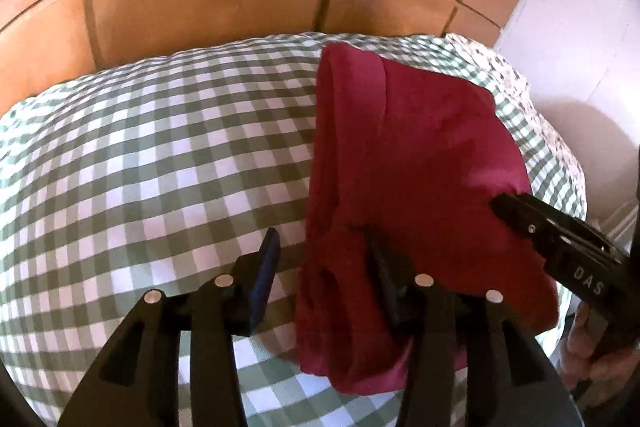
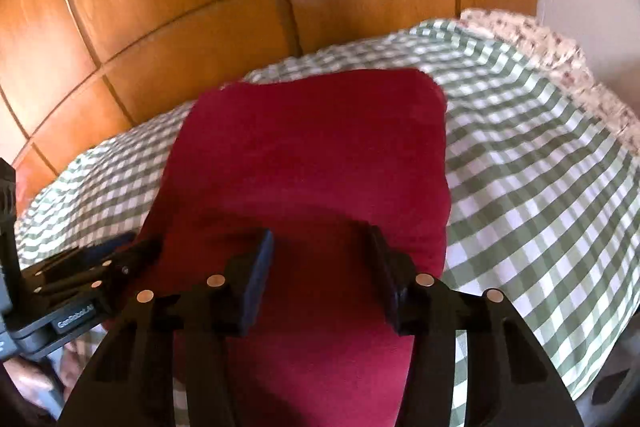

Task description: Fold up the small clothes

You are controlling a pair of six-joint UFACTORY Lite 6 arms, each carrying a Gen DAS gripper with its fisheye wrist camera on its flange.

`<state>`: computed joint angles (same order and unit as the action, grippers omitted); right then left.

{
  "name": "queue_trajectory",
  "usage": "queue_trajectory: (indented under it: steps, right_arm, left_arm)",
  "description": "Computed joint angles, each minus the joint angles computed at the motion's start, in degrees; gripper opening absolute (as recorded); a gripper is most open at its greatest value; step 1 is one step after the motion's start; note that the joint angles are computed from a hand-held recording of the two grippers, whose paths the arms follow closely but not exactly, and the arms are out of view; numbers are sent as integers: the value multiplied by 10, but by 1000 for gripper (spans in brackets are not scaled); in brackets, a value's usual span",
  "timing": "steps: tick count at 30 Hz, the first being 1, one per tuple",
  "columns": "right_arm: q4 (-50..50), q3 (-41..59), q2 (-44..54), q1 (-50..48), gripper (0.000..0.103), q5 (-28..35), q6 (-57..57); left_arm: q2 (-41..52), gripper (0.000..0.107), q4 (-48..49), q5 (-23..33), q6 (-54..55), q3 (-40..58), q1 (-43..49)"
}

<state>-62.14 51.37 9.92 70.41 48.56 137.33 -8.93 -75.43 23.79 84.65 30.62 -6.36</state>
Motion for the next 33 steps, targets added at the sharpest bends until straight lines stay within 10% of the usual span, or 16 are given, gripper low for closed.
queue_trajectory:
  steps: [11,33]
  right_arm:
    - [88,118,41,121,79,185,2]
    - [195,408,239,208,99,420,-3]
  left_arm:
    - [-214,70,134,39,-128,-71,61]
    - [-477,100,220,190,-156,-151,300]
